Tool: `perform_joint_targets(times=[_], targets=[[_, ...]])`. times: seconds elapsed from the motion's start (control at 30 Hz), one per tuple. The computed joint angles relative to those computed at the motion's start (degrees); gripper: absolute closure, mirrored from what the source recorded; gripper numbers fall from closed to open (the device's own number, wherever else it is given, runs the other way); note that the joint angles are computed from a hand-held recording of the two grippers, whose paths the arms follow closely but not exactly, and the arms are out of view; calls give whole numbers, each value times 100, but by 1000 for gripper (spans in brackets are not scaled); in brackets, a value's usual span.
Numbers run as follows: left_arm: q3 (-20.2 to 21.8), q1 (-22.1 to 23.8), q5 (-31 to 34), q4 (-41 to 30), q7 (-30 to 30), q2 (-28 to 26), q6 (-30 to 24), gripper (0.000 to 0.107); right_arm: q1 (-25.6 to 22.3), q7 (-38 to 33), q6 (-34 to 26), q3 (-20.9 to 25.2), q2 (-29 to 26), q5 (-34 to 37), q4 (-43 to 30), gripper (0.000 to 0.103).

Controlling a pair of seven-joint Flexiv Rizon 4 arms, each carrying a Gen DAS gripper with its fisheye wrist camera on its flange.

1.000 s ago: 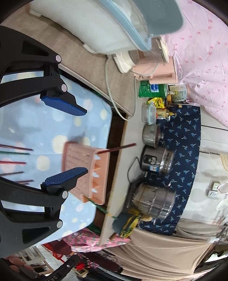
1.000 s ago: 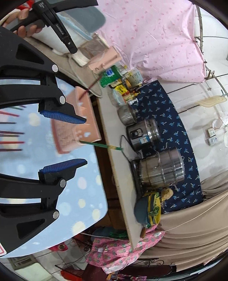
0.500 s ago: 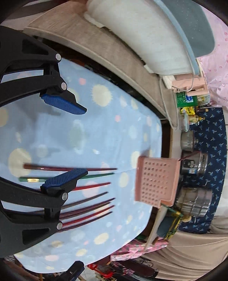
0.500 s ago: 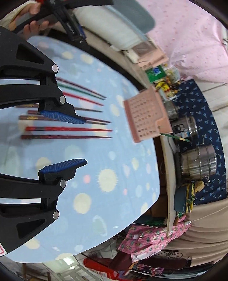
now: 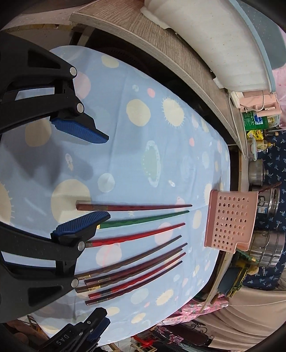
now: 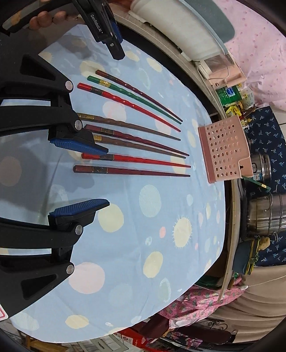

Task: Organize utensils
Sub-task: 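Move both open tools back down over the remaining chopsticks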

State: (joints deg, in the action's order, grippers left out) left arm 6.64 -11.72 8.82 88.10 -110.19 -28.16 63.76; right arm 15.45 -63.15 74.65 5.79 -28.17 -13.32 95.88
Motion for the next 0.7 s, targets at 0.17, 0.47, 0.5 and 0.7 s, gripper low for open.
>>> perform_joint_targets(times=[0.17,0.47,0.5,0.7], targets=[[-49,5,-41,8,56,-40,-4,46,17,-15,-91,10,-74,-5,-74,74],[-113,40,-205,39,167,-87,-11,46,44,-75,-218,40,-154,25,-152,79],[-115,37,-215,38,176,-93,-18,46,44,-77,-229,44,-158,34,-152,80],[-123,40,-275,40,230,-123,-28,46,75,-55,-251,11,-162,27,-131,82]])
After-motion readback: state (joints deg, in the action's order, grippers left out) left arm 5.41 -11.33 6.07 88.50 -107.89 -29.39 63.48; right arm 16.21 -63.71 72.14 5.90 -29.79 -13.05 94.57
